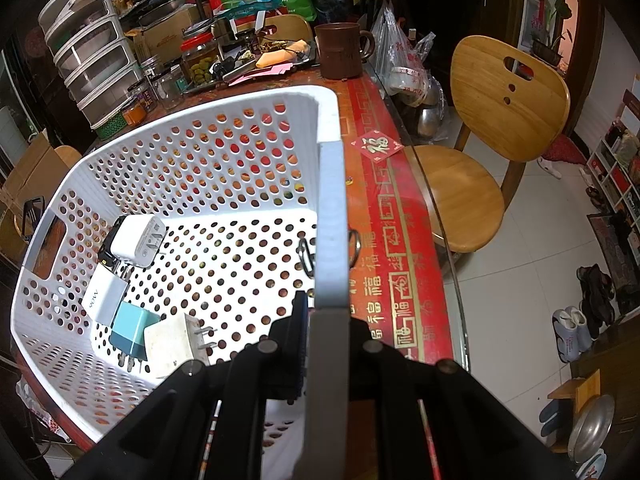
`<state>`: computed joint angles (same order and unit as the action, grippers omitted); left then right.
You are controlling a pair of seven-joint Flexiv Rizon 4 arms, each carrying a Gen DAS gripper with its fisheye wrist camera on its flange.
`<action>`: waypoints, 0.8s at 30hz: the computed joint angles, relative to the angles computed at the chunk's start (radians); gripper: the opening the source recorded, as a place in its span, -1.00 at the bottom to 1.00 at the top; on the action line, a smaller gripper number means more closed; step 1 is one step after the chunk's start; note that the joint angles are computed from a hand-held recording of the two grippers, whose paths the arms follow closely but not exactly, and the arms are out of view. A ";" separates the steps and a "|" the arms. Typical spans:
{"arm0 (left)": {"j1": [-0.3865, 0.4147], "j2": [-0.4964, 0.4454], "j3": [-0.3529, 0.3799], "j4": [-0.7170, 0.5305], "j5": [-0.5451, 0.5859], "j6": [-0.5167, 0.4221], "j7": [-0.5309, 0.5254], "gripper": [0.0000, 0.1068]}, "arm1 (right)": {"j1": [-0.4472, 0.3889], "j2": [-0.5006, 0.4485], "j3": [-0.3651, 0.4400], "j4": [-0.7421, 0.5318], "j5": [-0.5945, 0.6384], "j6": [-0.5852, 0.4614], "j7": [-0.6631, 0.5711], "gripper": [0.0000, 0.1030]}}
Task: Organize rigid objects
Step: 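Move the left gripper to the pink polka-dot adapter and grasp it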
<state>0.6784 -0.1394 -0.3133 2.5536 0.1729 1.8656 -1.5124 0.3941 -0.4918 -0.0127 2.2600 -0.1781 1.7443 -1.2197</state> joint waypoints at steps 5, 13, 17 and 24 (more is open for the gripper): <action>-0.015 -0.111 0.142 0.017 -0.035 0.029 0.065 0.92 | 0.002 0.001 -0.005 0.000 0.002 0.002 -0.003 -0.81; 0.098 -0.302 0.147 0.023 0.005 0.079 0.032 0.91 | -0.002 0.002 -0.002 0.000 0.004 0.002 -0.005 -0.81; 0.123 -0.345 0.150 0.042 0.036 0.123 0.008 0.91 | 0.006 0.005 -0.010 0.001 0.004 -0.002 -0.005 -0.81; 0.118 -0.380 0.186 0.063 0.065 0.161 -0.006 0.82 | 0.005 0.004 -0.009 0.002 0.005 0.001 -0.005 -0.81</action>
